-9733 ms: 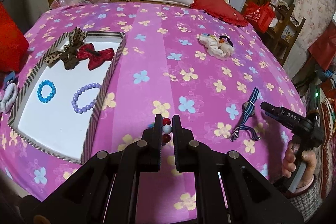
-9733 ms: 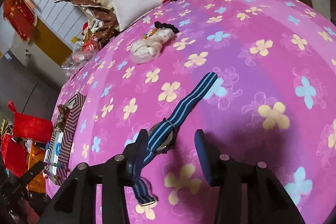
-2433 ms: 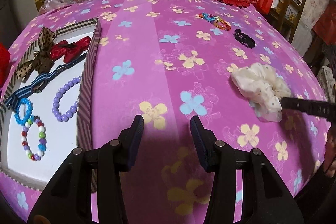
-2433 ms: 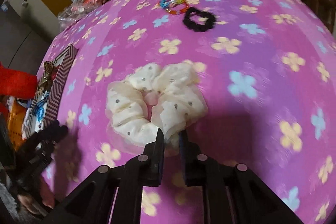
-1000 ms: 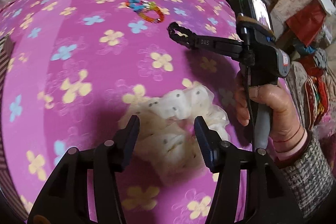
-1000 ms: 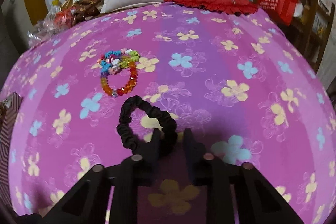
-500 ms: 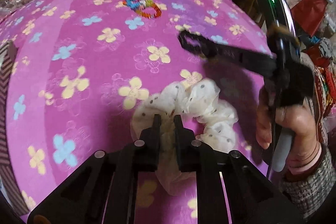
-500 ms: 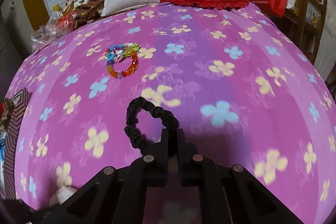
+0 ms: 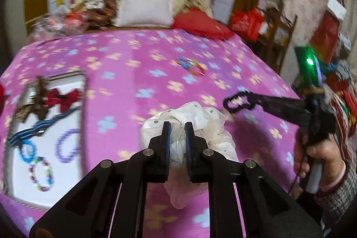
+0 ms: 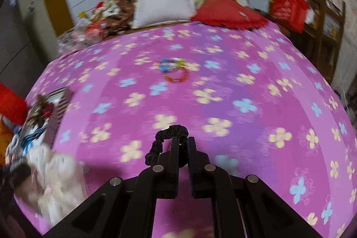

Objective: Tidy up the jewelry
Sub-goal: 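Carry both scrunchies into the white tray and open both tools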

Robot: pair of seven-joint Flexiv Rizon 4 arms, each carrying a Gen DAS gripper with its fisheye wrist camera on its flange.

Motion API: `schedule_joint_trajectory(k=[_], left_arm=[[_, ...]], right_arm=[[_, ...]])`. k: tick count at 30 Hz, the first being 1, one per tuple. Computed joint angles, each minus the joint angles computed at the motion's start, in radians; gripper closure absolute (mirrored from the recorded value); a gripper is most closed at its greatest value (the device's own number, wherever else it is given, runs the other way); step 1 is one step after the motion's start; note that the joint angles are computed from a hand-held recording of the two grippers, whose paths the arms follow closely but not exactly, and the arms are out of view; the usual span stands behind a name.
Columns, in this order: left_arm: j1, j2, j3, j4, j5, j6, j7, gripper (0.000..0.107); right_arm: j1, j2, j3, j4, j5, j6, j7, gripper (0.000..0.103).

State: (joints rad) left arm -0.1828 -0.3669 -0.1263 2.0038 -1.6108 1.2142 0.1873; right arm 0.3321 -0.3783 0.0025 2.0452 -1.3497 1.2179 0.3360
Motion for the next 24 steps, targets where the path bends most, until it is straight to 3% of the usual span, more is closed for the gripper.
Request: schedule_joint_trajectory(k=[7, 12, 17, 21, 24], left_arm=[[0.116, -0.064, 0.036, -0.086, -0.004, -0.018, -0.092, 0.096], [0.221, -0.119, 0.051, -0.139, 0.101, -0.025, -0.268, 0.096], [0.293, -0.19, 0.081, -0.177, 0.319, -0.003, -0.53, 0.096], [0.284, -0.28, 0.201, -0.248, 0.624, -0.036, -0.854, 0.096], [0.302, -0.3, 0.207, -0.263, 0.701, -0.043, -0.935, 0.096]], right_arm=[[0.111, -0.099, 0.029, -0.192, 0.135, -0.01, -0.196, 0.097], [0.191, -0.22, 0.057, -0.373, 0.285, 0.013, -0.403, 0.097], [0.234, -0.377, 0.137, -0.584, 0.472, -0.009, -0.645, 0.097], [0.266, -0.491, 0.189, -0.731, 0.584, -0.085, -0.81, 0.097], [0.284, -0.545, 0.206, -0.793, 0.654, -0.123, -0.878, 0.097]])
